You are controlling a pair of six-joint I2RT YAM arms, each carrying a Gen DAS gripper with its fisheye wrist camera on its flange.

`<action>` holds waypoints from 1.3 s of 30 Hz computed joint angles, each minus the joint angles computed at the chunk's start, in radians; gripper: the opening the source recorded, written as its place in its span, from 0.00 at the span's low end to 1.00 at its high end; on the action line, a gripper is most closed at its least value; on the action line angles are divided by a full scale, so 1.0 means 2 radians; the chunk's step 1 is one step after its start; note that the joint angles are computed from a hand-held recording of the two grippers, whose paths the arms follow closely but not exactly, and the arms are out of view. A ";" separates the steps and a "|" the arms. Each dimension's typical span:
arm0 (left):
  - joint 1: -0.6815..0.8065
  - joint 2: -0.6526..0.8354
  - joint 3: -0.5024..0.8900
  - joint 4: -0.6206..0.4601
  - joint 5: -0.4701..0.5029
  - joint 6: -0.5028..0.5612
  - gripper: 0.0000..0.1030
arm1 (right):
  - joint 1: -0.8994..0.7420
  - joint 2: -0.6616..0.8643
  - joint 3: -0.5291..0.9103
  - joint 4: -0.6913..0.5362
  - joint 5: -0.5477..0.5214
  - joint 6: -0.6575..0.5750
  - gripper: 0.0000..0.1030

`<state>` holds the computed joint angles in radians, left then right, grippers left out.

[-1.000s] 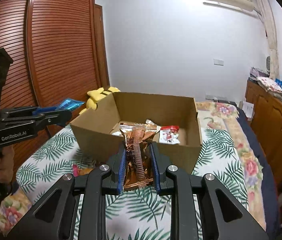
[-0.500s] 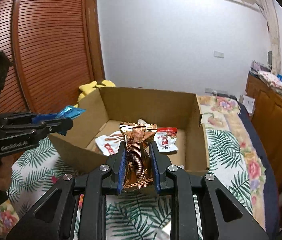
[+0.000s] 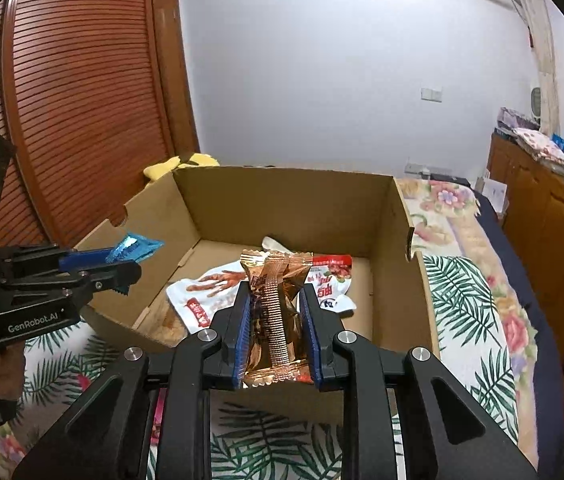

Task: Organize snacks
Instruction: 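Open the left tool over the box while the right tool releases the gold packet, then move both open tools back to the pink packet and small clear packet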

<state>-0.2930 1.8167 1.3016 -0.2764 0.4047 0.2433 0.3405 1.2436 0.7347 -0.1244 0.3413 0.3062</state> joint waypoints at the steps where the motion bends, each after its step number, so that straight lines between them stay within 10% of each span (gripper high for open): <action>1: 0.001 0.001 0.001 0.001 0.001 -0.002 0.31 | -0.001 0.006 0.004 -0.001 0.000 0.000 0.25; 16: 0.012 -0.029 -0.034 0.018 0.007 0.016 0.43 | 0.013 -0.042 -0.031 -0.001 0.007 0.017 0.34; 30: 0.032 -0.125 -0.126 0.047 0.043 0.046 0.49 | 0.129 -0.210 -0.106 -0.104 0.121 0.098 0.42; 39: 0.047 -0.184 -0.193 0.058 0.063 0.074 0.51 | 0.129 -0.226 -0.159 -0.140 0.131 0.124 0.61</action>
<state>-0.1987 1.4485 0.9147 -0.1598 0.5298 0.3903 0.5978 0.7922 0.4174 -0.4048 0.6040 0.5542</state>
